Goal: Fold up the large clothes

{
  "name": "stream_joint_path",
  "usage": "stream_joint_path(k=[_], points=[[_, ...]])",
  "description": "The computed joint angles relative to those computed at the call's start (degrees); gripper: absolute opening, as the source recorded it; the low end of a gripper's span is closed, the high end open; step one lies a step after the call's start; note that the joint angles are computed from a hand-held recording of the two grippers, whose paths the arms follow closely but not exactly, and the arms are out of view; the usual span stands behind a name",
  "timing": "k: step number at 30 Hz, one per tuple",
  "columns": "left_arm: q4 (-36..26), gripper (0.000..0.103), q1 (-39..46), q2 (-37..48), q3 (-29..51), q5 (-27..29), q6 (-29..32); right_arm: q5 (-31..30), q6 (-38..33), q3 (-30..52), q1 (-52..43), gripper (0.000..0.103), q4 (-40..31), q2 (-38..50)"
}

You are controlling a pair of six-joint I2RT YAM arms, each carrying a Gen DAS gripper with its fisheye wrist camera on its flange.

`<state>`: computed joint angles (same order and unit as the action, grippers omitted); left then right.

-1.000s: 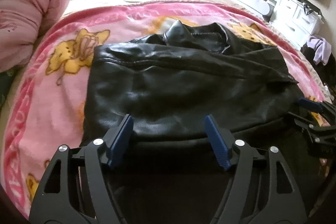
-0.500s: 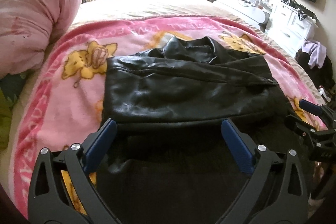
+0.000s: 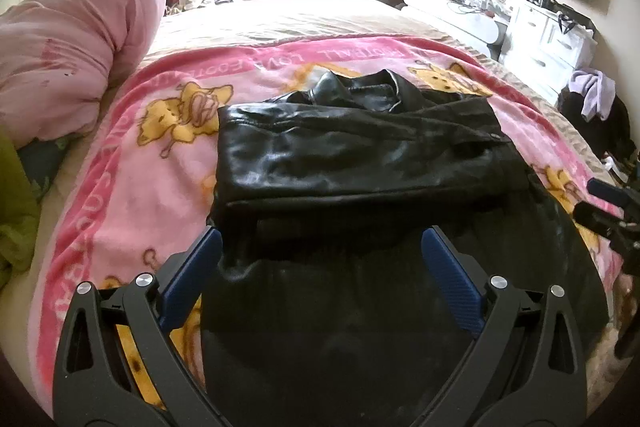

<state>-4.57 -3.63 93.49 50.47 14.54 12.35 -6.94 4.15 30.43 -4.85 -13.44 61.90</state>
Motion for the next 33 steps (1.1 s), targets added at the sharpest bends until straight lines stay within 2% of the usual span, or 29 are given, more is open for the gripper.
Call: stream_joint_path(k=[9,21,33], points=[[0.5,0.094,2.59,-2.44,-4.39,1.36,2.04,-2.12,-1.68,-2.37,-3.48,0.098,-5.81,-6.91],[-0.71,0.094,10.86,-2.53,-7.59,4.61,5.72,-3.53,-5.02,-6.76,-7.62,0.098,-12.06,-13.26],[-1.72,0.094,15.11,-1.17,-9.52,4.76,9.69,-8.66,-12.48,-9.0,-17.14,0.098,-17.67,-15.4]])
